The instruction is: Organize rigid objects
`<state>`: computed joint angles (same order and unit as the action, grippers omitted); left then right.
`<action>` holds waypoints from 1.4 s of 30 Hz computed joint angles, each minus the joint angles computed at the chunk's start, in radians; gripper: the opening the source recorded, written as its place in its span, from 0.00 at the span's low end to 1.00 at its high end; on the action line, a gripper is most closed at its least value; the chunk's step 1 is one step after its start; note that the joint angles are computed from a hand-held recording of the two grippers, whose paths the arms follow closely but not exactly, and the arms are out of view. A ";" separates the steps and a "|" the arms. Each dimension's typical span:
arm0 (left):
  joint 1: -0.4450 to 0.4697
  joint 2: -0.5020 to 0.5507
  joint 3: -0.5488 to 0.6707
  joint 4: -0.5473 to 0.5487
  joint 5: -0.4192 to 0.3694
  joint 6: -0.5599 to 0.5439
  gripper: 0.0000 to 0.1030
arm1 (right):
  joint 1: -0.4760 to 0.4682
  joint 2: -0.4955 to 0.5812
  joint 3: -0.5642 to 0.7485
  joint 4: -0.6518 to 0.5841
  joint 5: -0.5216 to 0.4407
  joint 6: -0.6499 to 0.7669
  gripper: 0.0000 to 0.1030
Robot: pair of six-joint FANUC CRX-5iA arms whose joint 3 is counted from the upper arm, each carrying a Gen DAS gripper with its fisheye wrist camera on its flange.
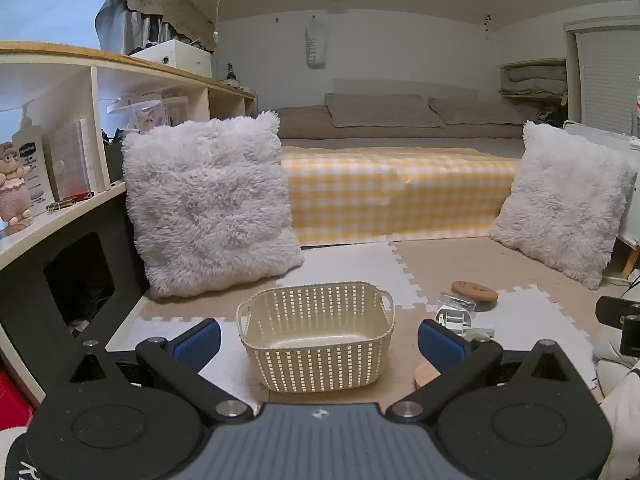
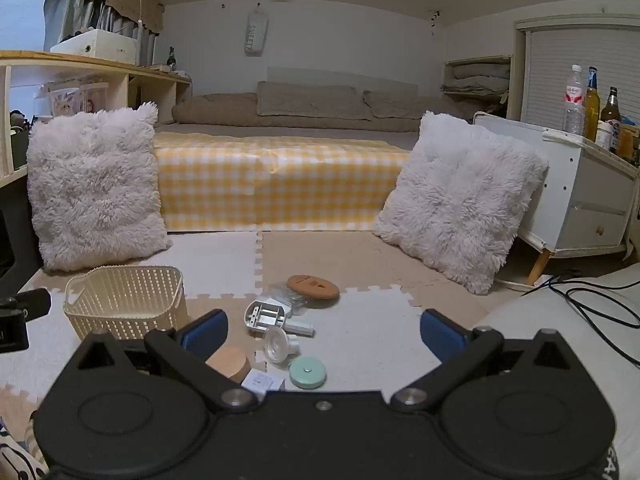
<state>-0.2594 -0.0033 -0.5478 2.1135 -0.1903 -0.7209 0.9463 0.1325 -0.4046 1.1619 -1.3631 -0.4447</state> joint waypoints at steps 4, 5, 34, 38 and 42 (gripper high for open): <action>0.008 0.000 -0.002 -0.029 -0.007 0.026 1.00 | 0.000 0.001 0.000 0.001 0.001 0.000 1.00; 0.009 0.000 -0.003 -0.032 -0.009 0.027 1.00 | 0.000 0.001 0.000 0.001 0.001 0.000 1.00; 0.016 0.001 -0.004 -0.057 -0.011 0.050 1.00 | -0.002 0.002 0.003 -0.004 0.003 0.005 1.00; 0.016 0.001 -0.004 -0.057 -0.011 0.050 1.00 | -0.002 0.003 0.004 -0.004 0.003 0.005 1.00; 0.016 0.001 -0.004 -0.057 -0.011 0.050 1.00 | -0.003 0.003 0.004 -0.005 0.004 0.005 1.00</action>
